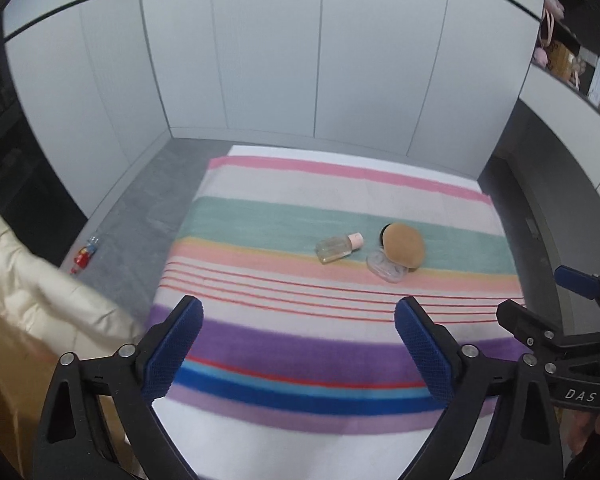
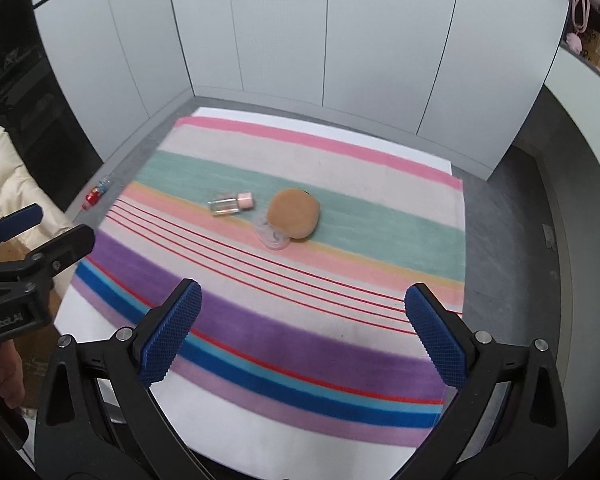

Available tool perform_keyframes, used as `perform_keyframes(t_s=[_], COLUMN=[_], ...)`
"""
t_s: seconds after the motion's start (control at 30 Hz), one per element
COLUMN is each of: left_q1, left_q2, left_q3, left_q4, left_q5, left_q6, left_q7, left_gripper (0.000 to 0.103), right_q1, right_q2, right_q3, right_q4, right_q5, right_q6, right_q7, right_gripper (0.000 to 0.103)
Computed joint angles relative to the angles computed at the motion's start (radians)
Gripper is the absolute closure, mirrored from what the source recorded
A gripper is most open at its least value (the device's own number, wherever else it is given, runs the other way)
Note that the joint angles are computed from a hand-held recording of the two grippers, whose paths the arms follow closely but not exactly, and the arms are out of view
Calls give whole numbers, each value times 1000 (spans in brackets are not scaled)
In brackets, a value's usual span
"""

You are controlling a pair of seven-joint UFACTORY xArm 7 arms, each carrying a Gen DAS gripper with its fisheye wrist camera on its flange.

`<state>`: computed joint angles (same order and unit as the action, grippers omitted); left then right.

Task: Organize objects
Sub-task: 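Move both open grippers back over the blanket toward the sponge and jar, then grasp the clear round jar with the left gripper while the right gripper grasps the tan sponge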

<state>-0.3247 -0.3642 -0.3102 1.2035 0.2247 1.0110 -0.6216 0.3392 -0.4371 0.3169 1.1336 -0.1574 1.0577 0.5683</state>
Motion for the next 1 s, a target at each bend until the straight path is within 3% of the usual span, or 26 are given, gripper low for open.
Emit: perform_keyframes(t_s=[0.07, 0.17, 0.57, 0.77, 0.83, 0.93, 1.0], left_q1=[2, -6, -44, -48, -45, -41, -51], left_q2=[53, 136, 383, 451, 469, 499, 512], left_q3=[4, 25, 109, 132, 136, 134, 139], left_q4=[7, 24, 56, 69, 78, 103, 117], left_q5=[4, -4, 52, -14, -52, -128, -117], left_q6=[-30, -71, -260, -342, -358, -361, -366], left_q7=[9, 35, 98, 211, 251, 323, 330], left_gripper=[7, 18, 18, 23, 26, 40, 48], right_q1=[-7, -13, -2, 20, 22, 23, 25], right_q2=[28, 82, 346, 434, 446, 464, 472], right_q3=[-10, -30, -89, -116, -126, -134, -137], right_q4=[-8, -23, 19, 56, 56, 58, 59], right_q5=[4, 10, -40, -47, -47, -39, -27], right_q6=[-21, -68, -222, -262, -284, -321, -338], right_q7=[2, -2, -10, -27, -34, -57, -70], right_gripper=[0, 1, 4, 8, 8, 12, 18])
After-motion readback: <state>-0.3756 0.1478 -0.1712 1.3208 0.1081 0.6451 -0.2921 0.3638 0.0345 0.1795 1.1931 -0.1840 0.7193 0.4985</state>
